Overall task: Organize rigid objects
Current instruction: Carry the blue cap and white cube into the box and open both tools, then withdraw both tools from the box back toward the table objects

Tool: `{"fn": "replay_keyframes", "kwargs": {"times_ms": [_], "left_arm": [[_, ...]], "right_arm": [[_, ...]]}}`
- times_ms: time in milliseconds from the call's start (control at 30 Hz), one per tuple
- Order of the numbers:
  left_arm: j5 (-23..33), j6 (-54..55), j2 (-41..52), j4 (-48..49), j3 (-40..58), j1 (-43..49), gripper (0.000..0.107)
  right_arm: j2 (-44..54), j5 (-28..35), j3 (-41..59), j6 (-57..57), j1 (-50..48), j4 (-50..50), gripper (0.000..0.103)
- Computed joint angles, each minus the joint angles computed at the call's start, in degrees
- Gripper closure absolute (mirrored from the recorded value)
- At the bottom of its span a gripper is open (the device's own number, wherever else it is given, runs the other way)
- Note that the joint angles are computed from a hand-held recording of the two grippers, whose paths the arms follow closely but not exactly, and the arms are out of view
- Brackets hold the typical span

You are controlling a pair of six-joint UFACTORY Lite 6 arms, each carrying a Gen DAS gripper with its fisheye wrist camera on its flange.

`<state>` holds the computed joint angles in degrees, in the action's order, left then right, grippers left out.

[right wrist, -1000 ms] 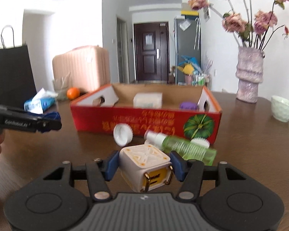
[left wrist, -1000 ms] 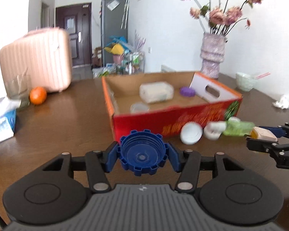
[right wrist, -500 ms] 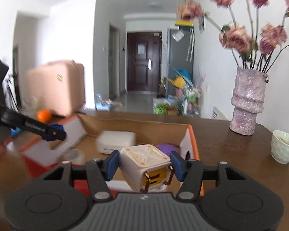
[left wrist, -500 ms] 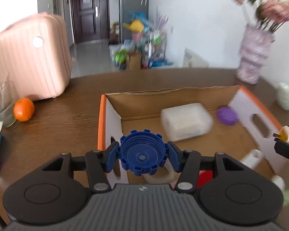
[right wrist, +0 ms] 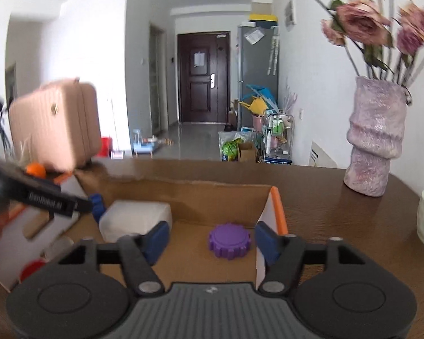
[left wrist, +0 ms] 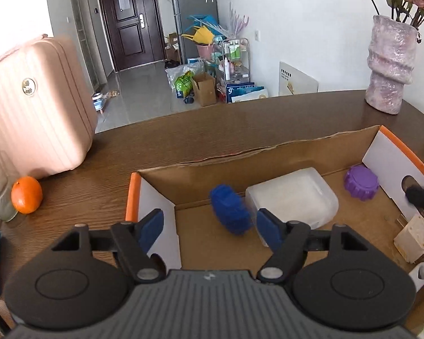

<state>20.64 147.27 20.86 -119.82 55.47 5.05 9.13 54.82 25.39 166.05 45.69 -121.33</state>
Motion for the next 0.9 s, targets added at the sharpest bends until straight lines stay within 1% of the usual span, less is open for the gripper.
{"fn": "replay_keyframes", "kwargs": {"times_ms": [100, 133, 167, 300, 333, 367, 400, 433, 467, 500, 567, 600, 667, 767, 833, 900], "left_arm": [[-0.16, -0.26, -3.36, 0.22, -2.37, 0.42, 0.03], [0.63, -0.57, -4.89, 0.7, -3.69, 1.21, 0.026], [1.72, -0.04, -6.62, 0.28, -5.44, 2.11, 0.025], [6.26, 1.1, -15.53, 1.8, -13.97, 7.71, 0.023], [7.68, 1.98, -18.65, 1.42, -16.77, 9.49, 0.02], [9.82, 2.91, -22.09, 1.3, -19.92, 11.82, 0.018], [12.4, 3.46, -25.68, 1.73, -23.14, 14.57, 0.014], [15.4, 3.47, -28.76, 3.2, -25.9, 17.71, 0.01], [18.54, 3.41, -31.81, 5.12, -28.61, 21.31, 0.007], [22.02, 3.83, -34.48, 6.6, -31.22, 25.17, 0.004], [30.95, 4.49, -37.9, 11.16, -35.82, 34.64, 0.004], [34.15, 4.83, -39.05, 13.26, -37.45, 38.63, 0.004], [41.48, 6.44, -39.12, 18.33, -39.84, 47.35, 0.004], [50.47, 10.61, -35.95, 23.81, -41.72, 57.86, 0.004], [53.18, 12.39, -34.55, 26.03, -42.3, 61.9, 0.004], [53.71, 11.98, -33.84, 28.09, -41.84, 63.59, 0.004]], "right_arm": [[-5.07, 0.38, -2.16, -3.18, 1.5, 3.07, 0.035], [-7.14, 0.52, -3.05, -4.52, 2.63, 4.75, 0.035], [-9.09, 0.75, -3.97, -5.69, 3.78, 6.42, 0.034], [-16.77, 2.43, -7.3, -12.18, 11.49, 16.1, 0.03], [-18.16, 3.18, -7.6, -14.13, 13.9, 18.98, 0.029], [-19.1, 4.51, -7.64, -15.93, 16.99, 22.23, 0.029], [-19.57, 6.0, -7.32, -17.48, 20.17, 25.33, 0.027], [-19.85, 7.73, -7.08, -18.8, 23.63, 28.32, 0.023], [-19.6, 9.86, -6.72, -19.47, 27.37, 31.13, 0.02], [-18.84, 12.09, -6.22, -19.64, 31.03, 33.63, 0.019], [-16.55, 15.71, -5.02, -19.09, 37.39, 37.86, 0.017], [-15.14, 17.19, -4.14, -18.59, 40.34, 40.03, 0.017], [-11.96, 19.7, -2.73, -16.64, 45.52, 43.1, 0.017], [-6.99, 22.46, -0.34, -13.97, 51.26, 46.0, 0.017], [-5.6, 22.28, 1.01, -14.25, 52.86, 47.4, 0.017], [-4.45, 21.93, 2.11, -14.35, 53.21, 47.79, 0.017]]}}
